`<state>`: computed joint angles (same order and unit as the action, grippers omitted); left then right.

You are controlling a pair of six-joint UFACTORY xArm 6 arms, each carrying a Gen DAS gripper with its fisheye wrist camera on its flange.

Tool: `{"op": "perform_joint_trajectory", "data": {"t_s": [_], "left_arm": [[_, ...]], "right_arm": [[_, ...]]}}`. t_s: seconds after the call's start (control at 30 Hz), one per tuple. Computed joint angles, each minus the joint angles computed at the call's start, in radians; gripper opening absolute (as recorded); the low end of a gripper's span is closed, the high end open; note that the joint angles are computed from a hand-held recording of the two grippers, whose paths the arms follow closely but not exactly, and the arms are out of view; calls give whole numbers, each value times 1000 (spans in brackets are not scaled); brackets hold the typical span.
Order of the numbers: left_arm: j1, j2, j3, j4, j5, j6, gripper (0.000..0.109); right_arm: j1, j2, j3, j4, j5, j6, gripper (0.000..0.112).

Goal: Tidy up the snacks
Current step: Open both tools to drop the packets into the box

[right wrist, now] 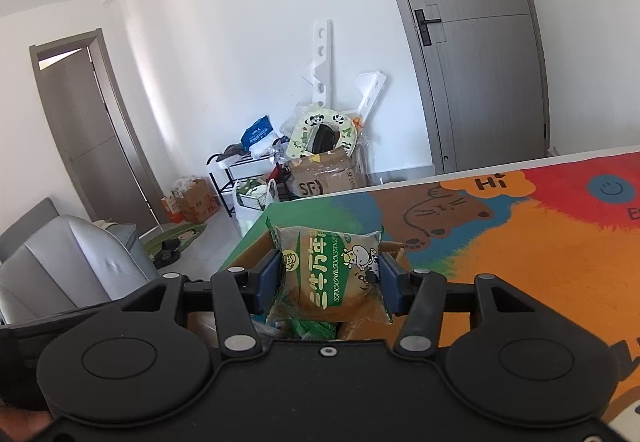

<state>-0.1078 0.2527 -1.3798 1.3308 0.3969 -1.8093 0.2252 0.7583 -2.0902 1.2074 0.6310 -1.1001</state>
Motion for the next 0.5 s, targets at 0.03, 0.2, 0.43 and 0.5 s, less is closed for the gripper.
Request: {"op": "perform_joint_trajectory", "data": {"t_s": [0.03,0.2,0.43,0.5], "left_arm": [[3,-5,3,12,3,-14,74],[27,-43,46,40,10,-68,74],[63,-67,83,55,11,-109,74],[69,-71,88,53,12,-113,74]], "right_arm": [[2,9,-15,-7,6,11,52],[25,56,-91,-74,19,73,52],[57,125,-205,-152,57,146,56],[62,134,-222,-155,60,158,64]]}}
